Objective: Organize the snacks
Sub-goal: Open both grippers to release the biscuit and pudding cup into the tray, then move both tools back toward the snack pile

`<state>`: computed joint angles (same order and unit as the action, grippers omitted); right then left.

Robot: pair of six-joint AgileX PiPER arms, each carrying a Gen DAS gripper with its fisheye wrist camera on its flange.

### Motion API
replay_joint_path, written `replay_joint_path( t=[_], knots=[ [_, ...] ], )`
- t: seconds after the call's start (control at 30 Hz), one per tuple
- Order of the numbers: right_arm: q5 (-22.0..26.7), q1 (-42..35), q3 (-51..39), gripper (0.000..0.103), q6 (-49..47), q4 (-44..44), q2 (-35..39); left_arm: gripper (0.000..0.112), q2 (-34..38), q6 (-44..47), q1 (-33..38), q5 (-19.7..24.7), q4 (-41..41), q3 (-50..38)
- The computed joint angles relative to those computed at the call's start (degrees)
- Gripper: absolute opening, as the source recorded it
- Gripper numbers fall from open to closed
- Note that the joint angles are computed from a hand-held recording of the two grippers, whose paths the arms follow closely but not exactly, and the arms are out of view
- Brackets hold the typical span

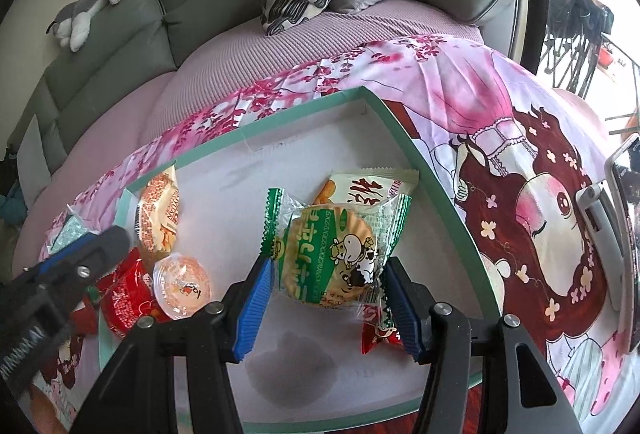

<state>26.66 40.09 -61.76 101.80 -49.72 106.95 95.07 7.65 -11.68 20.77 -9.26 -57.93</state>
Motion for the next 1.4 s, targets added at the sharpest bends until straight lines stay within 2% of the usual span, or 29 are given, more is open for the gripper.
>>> replay_joint_path(
  t=[0.07,0.1,0.13,0.2,0.27,0.33,0.37,0.4,0.53,0.6,0.7,0.9,1.13,1.4],
  knots=[
    [0.4,0.0,0.0,0.07,0.6,-0.4,0.1,0.063,-0.3,-3.1,0.2,-0.2,2.9,0.1],
    [0.9,0.0,-0.1,0.079,0.6,-0.5,0.2,0.064,-0.4,-4.8,0.4,-0.1,4.5,0.1],
    [1.7,0.2,-0.4,0.082,0.2,-0.3,0.3,0.065,-0.3,-7.0,0.5,0.1,6.5,-0.1],
    [2.5,0.4,-0.8,0.083,-0.5,-0.2,0.5,0.068,0.1,-10.8,0.7,0.4,9.7,-0.5],
    [2.9,0.7,-1.2,0.09,-0.9,-0.2,0.7,0.069,0.5,-15.0,1.2,0.6,13.1,-0.6],
    [3.9,1.0,-1.8,0.098,-1.5,-0.2,1.0,0.077,1.4,-20.9,1.4,1.1,18.1,-1.0],
    [4.6,1.3,-2.1,0.102,-1.5,-0.6,1.2,0.085,1.9,-24.1,1.5,1.4,20.8,-1.2],
    [5.4,1.6,-2.4,0.103,-1.4,-0.9,1.3,0.087,2.4,-26.4,1.6,1.5,22.9,-1.3],
    [7.3,2.2,-2.6,0.103,0.1,-2.8,1.4,0.089,3.3,-30.0,2.0,0.9,27.2,-0.7],
    [7.7,2.3,-2.6,0.103,0.4,-2.9,1.4,0.096,3.9,-32.7,2.2,1.0,29.6,-0.8],
    [8.1,2.3,-2.5,0.103,0.6,-2.7,1.3,0.099,4.2,-38.4,2.4,0.7,34.3,-0.5],
    [8.0,1.6,-2.6,0.103,-2.2,1.0,1.4,0.101,4.8,-38.3,2.9,1.0,33.9,-0.8],
    [8.0,1.7,-2.0,0.103,-2.1,1.0,0.6,0.101,4.3,-35.9,2.9,1.3,32.3,-0.7],
    [10.4,4.8,-1.3,0.103,4.9,-7.1,-2.7,0.101,0.0,-33.2,4.7,0.9,32.4,1.3]
  ],
)
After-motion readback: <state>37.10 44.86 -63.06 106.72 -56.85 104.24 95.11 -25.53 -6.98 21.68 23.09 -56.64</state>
